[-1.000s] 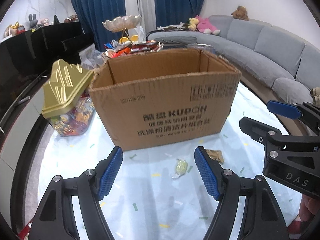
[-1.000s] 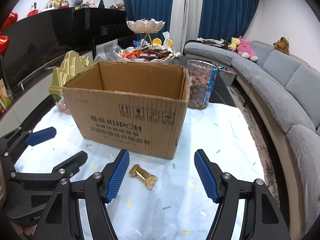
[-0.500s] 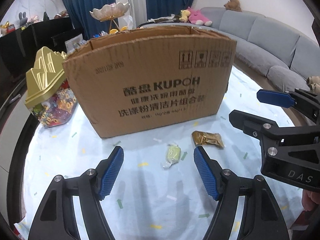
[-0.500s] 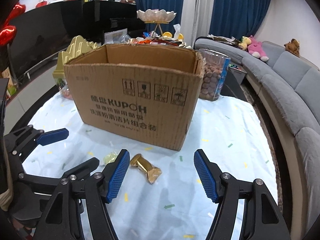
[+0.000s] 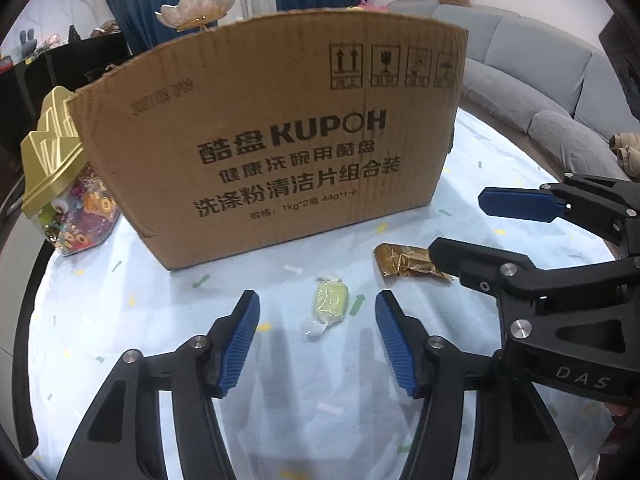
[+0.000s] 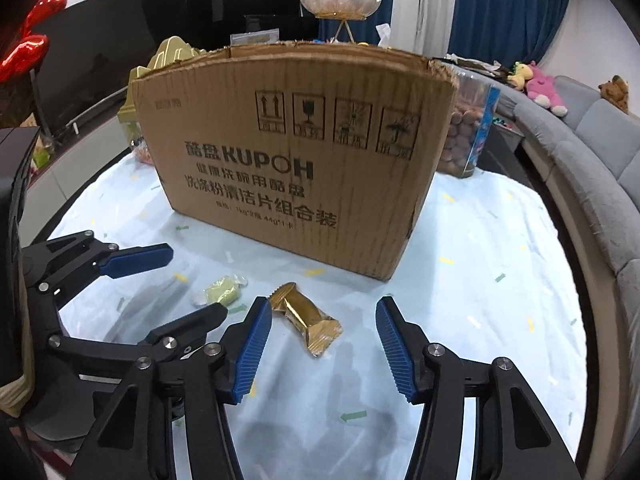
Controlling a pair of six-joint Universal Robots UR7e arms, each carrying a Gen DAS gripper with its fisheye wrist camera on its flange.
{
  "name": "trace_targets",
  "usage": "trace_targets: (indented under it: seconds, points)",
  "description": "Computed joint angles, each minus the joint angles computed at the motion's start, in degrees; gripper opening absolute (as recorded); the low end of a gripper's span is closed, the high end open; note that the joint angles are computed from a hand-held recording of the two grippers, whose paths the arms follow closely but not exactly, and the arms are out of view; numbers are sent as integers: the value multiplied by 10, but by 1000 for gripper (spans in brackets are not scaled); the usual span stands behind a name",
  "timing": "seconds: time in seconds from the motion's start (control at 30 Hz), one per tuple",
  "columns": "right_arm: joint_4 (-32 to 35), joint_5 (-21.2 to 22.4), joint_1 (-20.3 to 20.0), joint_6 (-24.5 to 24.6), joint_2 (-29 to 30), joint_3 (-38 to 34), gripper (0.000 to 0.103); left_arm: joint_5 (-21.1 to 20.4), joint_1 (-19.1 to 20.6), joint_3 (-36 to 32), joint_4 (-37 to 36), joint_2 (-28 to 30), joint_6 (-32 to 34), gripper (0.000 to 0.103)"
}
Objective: Organize snacks
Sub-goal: 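Grasp the pale green candy with the left tool while the right tool grasps the gold candy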
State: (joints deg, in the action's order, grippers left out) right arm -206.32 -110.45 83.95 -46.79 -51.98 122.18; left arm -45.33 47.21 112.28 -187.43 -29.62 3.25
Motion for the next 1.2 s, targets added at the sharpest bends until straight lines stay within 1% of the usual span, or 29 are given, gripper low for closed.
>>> trace_targets:
  seconds: [0.13, 0.23, 0.3, 0.43, 0.5, 0.57, 0.73, 0.77, 0.87, 0.93, 1.07, 1.1, 1.13, 1.2]
  points:
    - [24, 7, -7, 3, 1, -9, 56, -6, 7, -11, 12, 5, 2, 53]
    - [42, 11, -10, 1, 1, -16, 53, -9, 10, -16, 19, 9, 4, 50]
    - [51, 13, -12, -2, 2, -19, 53, -13, 12, -19, 21, 11, 7, 48]
    - [63, 16, -17, -9, 3, -24, 53, -16, 16, -19, 22, 14, 10, 47]
    - [72, 16, -19, -11, 4, -28, 50, -18, 18, -19, 23, 13, 10, 46]
    - [86, 17, -20, -9, 6, -34, 44, -20, 19, -22, 24, 16, 12, 45]
    - [125, 31, -26, 10, 4, -46, 44, -26, 23, -26, 18, 18, 22, 45]
    - [133, 33, -27, 13, 4, -49, 43, -29, 24, -26, 16, 18, 24, 45]
    - [151, 34, -29, 16, 3, -54, 40, -48, 32, -24, 17, 10, 32, 38]
    - [151, 31, -29, 12, 4, -55, 40, -50, 35, -27, 15, 11, 35, 30]
    - [124, 21, -26, -21, 12, -48, 40, -50, 37, -32, 15, 12, 39, 25]
    - [121, 22, -26, -22, 13, -46, 39, -49, 37, -32, 14, 12, 41, 23]
    - [114, 21, -24, -21, 18, -46, 34, -48, 36, -32, 14, 13, 43, 20]
    - [106, 19, -23, -19, 21, -45, 32, -44, 33, -32, 15, 13, 41, 20]
